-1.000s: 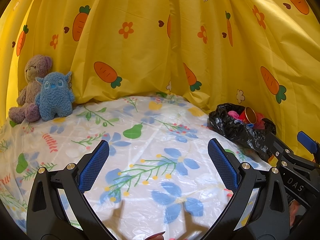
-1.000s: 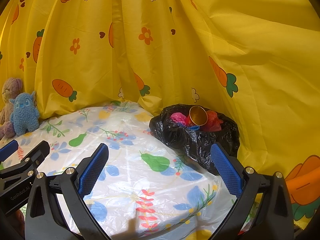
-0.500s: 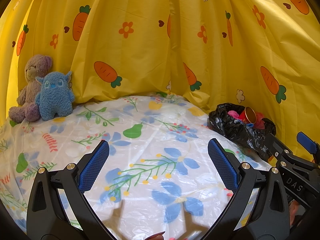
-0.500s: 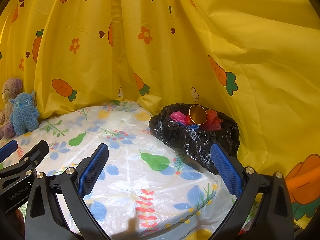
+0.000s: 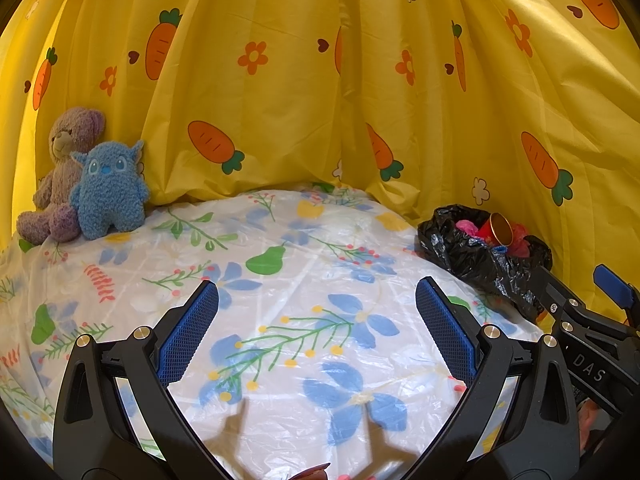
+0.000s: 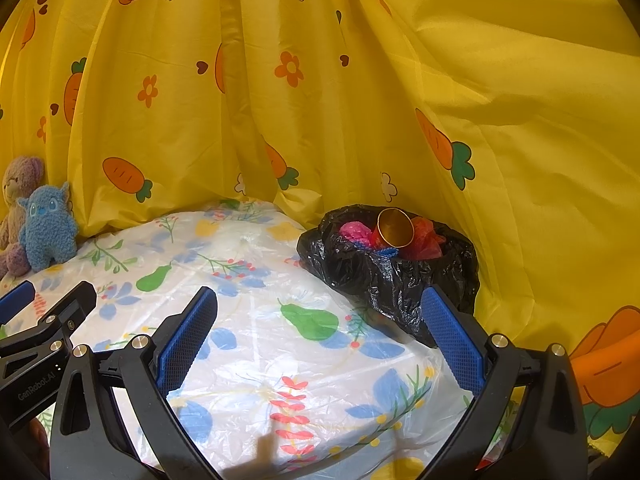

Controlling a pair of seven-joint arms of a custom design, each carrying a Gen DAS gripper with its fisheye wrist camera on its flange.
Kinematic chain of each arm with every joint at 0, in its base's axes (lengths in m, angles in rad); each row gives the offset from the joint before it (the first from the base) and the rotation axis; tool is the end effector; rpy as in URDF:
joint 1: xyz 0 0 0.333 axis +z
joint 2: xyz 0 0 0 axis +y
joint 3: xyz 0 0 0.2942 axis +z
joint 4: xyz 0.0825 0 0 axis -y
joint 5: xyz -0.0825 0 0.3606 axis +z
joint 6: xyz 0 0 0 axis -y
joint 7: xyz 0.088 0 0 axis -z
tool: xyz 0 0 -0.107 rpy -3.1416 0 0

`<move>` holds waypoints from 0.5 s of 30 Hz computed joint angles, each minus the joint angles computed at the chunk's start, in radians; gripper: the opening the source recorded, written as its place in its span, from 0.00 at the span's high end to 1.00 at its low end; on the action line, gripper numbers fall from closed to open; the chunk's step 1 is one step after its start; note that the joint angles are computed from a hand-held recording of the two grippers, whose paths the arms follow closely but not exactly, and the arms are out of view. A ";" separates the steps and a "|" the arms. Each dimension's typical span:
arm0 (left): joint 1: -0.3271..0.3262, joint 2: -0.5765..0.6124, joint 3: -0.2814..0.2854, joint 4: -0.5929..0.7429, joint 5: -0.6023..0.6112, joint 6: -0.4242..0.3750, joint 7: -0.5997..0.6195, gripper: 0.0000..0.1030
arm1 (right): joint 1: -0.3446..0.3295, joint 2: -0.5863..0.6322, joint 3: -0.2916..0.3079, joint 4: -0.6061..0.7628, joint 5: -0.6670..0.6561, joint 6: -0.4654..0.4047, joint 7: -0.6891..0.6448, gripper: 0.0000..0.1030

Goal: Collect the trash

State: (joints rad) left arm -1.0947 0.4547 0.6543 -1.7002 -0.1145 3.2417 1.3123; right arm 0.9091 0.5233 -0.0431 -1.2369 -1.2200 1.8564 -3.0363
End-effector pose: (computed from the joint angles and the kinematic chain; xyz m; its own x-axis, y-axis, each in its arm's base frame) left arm 0.5744 -0.3506 0.5124 -0.3316 -0.9408 0.0700 -0.3735 0.0628 -0.9255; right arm 0.5006 0.4879 0.5137 -0.4527 -0.8916 -0.0073 -0.3155 0.1679 -0.9340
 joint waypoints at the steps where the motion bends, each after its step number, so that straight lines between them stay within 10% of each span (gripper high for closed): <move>1: 0.007 -0.002 -0.007 0.001 0.001 0.000 0.002 0.05 | 0.000 0.000 0.000 -0.001 0.000 0.001 0.000 0.05; 15: 0.003 0.000 -0.002 -0.001 0.005 0.003 -0.005 0.05 | 0.003 0.004 -0.001 0.002 0.001 -0.001 0.003 0.05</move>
